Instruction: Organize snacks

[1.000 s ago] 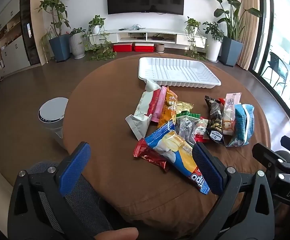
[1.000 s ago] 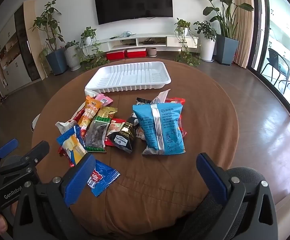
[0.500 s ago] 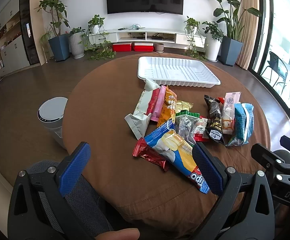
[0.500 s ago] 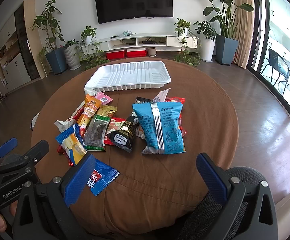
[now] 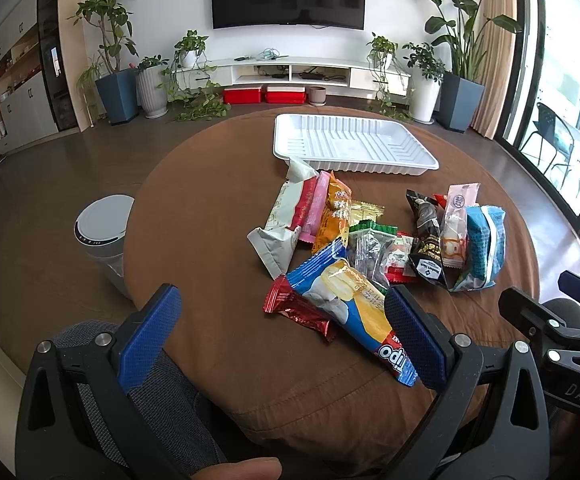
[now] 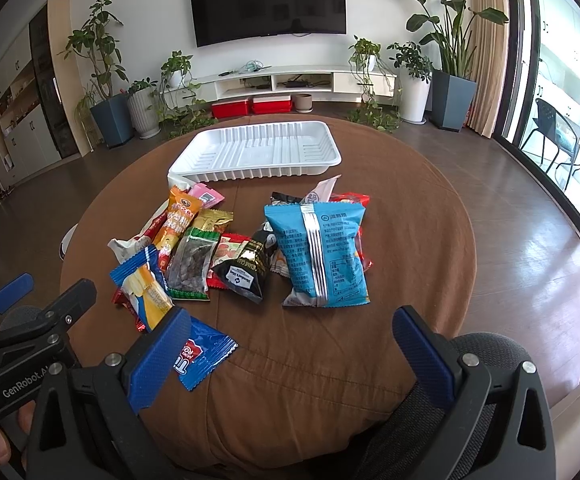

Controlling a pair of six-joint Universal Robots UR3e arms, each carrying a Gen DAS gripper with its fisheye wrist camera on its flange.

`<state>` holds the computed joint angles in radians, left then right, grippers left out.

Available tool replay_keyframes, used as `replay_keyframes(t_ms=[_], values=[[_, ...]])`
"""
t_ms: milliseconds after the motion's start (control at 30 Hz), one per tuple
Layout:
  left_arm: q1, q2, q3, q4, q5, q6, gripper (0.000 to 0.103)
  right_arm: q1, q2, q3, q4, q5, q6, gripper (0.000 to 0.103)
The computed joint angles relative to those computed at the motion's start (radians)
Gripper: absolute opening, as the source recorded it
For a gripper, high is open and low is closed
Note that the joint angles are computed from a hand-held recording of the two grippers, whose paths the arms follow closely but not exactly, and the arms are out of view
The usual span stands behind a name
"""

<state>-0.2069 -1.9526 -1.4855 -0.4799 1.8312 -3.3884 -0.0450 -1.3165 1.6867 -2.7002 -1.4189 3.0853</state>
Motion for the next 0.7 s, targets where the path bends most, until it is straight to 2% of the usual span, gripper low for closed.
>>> replay_keyframes(t_ms=[700], values=[[-0.002, 0.001, -0.003, 0.000, 0.002, -0.003, 0.103, -0.012, -0.014, 0.019, -0.002, 0.005, -0.013, 0.103]])
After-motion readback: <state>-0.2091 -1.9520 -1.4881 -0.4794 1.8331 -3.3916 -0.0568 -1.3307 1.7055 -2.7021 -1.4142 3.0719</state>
